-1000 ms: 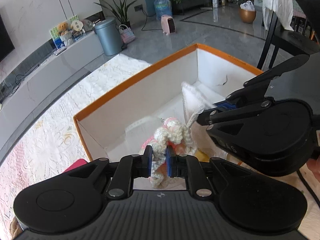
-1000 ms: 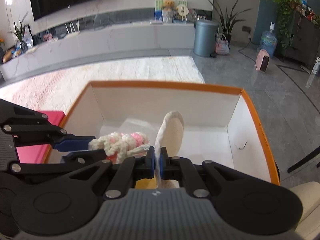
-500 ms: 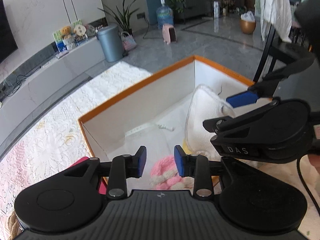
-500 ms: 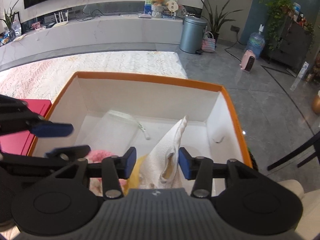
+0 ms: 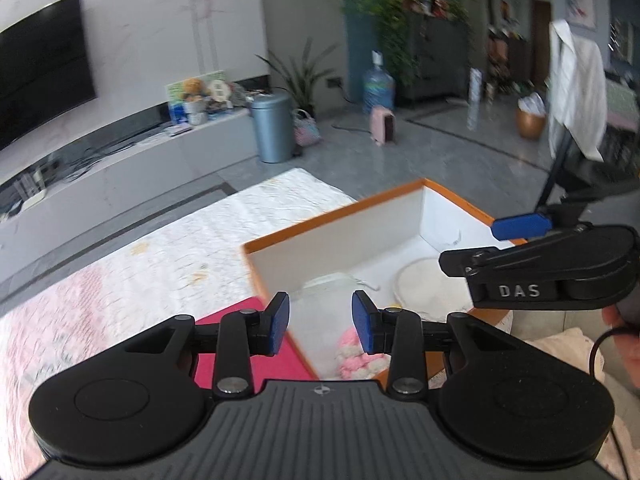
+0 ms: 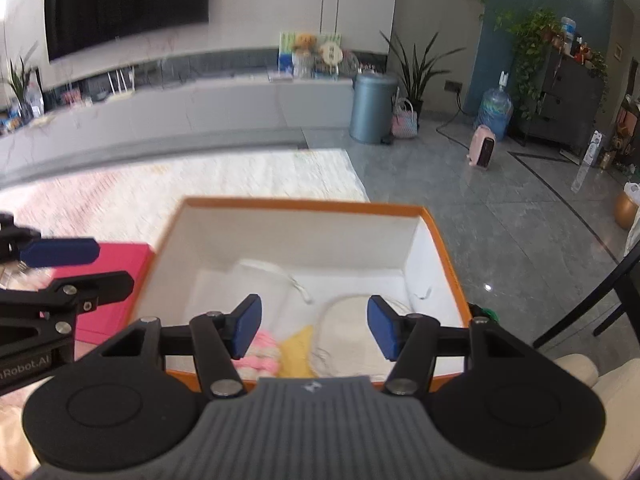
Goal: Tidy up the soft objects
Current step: 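Return both grippers open to the brown plush bear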
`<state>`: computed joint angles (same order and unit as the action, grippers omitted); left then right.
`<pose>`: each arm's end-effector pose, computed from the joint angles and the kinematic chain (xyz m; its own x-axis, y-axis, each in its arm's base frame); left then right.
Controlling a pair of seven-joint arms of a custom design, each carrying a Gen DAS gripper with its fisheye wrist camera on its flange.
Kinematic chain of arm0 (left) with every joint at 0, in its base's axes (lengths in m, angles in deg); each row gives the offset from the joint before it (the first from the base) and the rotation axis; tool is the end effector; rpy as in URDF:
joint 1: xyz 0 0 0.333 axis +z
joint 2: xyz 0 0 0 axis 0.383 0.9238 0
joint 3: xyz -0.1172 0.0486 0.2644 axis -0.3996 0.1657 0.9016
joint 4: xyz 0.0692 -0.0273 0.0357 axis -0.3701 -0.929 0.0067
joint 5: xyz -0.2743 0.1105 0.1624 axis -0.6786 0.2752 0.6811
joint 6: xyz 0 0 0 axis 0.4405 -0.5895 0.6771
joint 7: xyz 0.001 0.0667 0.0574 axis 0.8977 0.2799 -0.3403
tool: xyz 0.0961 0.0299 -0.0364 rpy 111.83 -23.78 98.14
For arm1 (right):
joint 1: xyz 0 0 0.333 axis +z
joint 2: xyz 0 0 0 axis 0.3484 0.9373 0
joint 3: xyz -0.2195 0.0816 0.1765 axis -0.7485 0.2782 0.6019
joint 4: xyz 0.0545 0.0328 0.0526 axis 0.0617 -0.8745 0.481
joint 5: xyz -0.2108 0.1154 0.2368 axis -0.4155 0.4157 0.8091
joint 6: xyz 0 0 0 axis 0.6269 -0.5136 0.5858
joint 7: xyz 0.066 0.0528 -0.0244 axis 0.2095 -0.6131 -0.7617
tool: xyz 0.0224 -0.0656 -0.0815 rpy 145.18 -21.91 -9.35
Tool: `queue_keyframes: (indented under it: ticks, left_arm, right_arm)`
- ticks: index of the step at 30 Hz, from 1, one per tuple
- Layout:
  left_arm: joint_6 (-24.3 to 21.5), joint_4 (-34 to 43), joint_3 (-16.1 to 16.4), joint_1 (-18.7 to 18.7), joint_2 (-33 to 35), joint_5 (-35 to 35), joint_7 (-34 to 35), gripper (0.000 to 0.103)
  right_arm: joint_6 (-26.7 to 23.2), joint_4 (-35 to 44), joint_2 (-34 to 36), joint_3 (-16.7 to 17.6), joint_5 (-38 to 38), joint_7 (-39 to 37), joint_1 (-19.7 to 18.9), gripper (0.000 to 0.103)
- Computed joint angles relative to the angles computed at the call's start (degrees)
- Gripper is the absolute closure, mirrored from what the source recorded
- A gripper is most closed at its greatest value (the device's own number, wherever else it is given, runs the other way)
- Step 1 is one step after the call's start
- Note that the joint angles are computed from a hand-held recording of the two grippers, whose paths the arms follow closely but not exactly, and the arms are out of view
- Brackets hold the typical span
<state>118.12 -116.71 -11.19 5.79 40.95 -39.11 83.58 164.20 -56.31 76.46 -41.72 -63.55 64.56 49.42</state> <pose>0.5569 -0.2905 0.5480 -0.3382 -0.9375 -0.0817 -0.5795 0.2759 -0.7669 0.5997 0.2918 0.5541 0.1002 -0.9950 -0.0046 -0.6659 -0.0636 -0.7433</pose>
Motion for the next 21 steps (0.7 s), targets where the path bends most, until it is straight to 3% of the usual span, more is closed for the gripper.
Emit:
queue_keyframes:
  ticks: [5, 11, 17, 21]
  left_arm:
    - [3.0, -8.4, 2.8, 0.2, -6.9, 6.9, -11.7, 0.061]
    - [3.8, -16.5, 2.7, 3.9, -14.2, 17.5, -28.0, 0.061]
    - [0.5, -23.4, 0.4, 9.3, -21.3, 23.1, -39.0, 0.061]
    - [-2.6, -26.6, -0.3, 11.7, -24.6, 21.7, -40.2, 0.061]
  right_arm:
    - [5.0, -4.1, -2.8, -0.2, -3.1, 5.8, 2.6, 0.043]
    - [8.0, -4.5, -2.7, 0.0, -8.0, 11.5, 6.1, 0.042]
    - [9.4, -0.8, 0.7, 2.3, -4.6, 10.1, 7.8, 0.042]
    - [8.7, 3.8, 4.5, 3.2, -0.3, 6.4, 9.5, 0.042]
